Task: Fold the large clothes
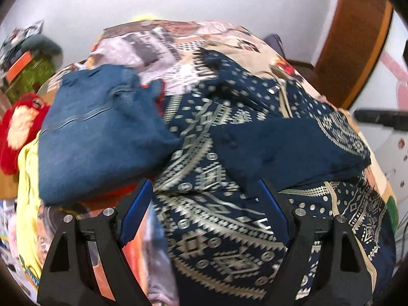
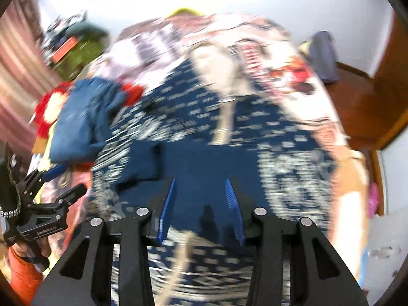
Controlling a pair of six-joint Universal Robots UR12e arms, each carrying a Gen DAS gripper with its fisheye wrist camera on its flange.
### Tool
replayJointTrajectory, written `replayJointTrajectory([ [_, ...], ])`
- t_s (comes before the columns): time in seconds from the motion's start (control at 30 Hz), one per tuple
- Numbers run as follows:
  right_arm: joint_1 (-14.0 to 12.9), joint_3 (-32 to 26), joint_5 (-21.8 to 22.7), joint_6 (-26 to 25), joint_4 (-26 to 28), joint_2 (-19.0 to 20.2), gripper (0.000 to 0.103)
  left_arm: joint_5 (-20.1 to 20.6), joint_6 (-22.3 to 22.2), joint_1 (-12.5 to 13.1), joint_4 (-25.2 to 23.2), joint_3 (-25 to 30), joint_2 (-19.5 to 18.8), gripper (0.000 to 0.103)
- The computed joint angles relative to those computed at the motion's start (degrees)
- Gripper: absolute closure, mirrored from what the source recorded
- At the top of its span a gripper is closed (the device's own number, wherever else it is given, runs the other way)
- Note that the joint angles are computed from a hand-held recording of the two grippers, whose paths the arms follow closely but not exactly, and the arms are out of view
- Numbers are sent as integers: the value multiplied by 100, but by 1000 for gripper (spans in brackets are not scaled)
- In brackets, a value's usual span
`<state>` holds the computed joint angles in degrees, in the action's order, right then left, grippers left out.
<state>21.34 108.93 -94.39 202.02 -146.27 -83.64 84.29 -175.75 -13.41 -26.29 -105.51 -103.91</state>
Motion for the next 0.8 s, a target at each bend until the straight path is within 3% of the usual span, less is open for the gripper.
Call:
replayJointTrajectory([
  [0.1, -98, 251, -430, 237, -181, -209, 54, 78, 291, -149, -176, 181, -176, 20],
  [0.23, -238, 506, -860, 393, -159, -429, 54, 319, 487, -299, -550, 462, -448, 20],
  [0.37, -389, 700, -816, 483, -15, -451, 53, 522, 484, -394, -914, 711, -686, 20],
  [0.57, -545, 826, -480, 635, 408, -200, 53, 536, 118, -371, -1002, 839, -824, 20],
  [0.8, -473, 926, -664, 672, 96, -50, 41, 872, -344, -212, -794, 680, -738, 20],
])
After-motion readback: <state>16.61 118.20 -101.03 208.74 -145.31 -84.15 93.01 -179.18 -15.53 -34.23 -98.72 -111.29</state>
